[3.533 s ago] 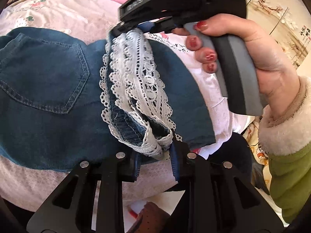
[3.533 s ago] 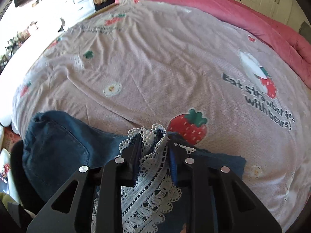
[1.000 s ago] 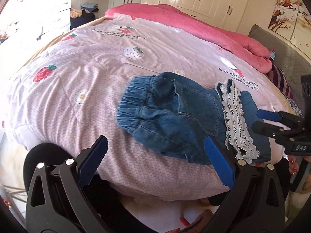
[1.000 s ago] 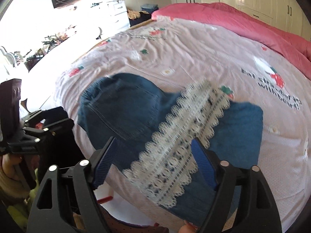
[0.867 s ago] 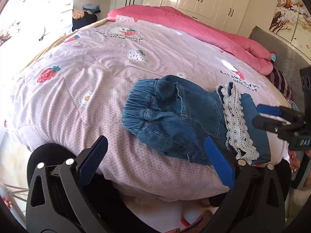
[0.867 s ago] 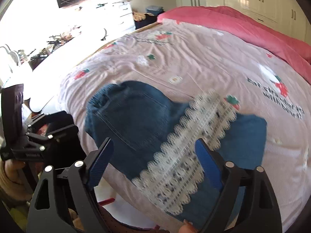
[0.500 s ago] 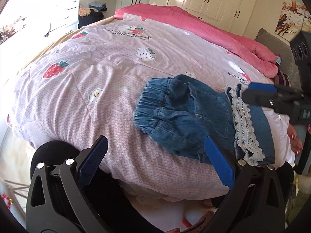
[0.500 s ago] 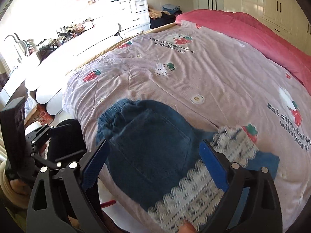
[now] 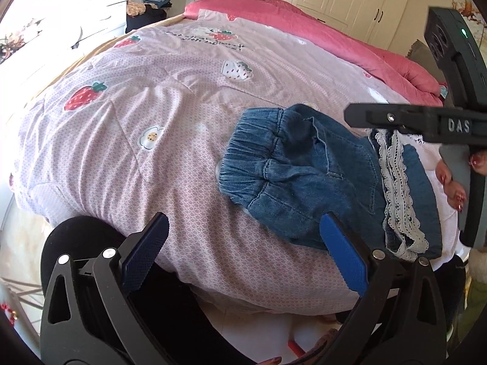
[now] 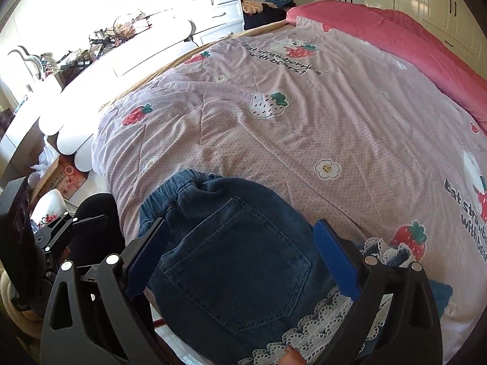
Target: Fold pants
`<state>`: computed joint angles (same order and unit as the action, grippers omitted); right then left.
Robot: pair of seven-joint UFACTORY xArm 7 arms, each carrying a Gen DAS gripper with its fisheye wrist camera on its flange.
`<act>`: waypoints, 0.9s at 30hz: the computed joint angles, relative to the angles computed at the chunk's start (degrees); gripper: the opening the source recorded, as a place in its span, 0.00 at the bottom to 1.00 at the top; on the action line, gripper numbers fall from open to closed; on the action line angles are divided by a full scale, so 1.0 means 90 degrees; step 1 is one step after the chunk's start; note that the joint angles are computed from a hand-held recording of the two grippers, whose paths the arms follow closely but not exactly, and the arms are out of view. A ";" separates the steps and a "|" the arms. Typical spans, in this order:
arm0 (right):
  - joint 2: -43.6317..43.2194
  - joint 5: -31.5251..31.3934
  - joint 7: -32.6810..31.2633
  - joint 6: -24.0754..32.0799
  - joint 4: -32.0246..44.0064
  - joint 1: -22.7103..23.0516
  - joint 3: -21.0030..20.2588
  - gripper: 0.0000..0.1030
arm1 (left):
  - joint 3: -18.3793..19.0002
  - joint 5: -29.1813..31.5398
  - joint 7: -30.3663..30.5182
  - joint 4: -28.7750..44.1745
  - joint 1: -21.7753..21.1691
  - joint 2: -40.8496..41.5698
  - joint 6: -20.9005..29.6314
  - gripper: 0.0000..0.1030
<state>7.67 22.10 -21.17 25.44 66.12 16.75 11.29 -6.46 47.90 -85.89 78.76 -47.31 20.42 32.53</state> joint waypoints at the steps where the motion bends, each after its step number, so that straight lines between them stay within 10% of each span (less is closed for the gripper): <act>1: 0.0052 0.0001 -0.0019 0.0032 0.0066 -0.0006 -0.0002 0.92 | -0.0002 -0.0004 -0.0006 0.0009 0.0001 0.0014 -0.0018 0.91; 24: 0.2137 -0.0452 -0.0362 0.2281 0.2823 0.0074 0.0209 0.92 | 0.0257 -0.0790 0.0647 0.0526 -0.0214 0.0580 -0.0494 0.91; 27: 0.2287 -0.0377 -0.0410 0.2526 0.2962 0.0038 0.0252 0.78 | 0.0305 -0.0764 0.0635 0.0529 -0.0261 0.0580 -0.0477 0.91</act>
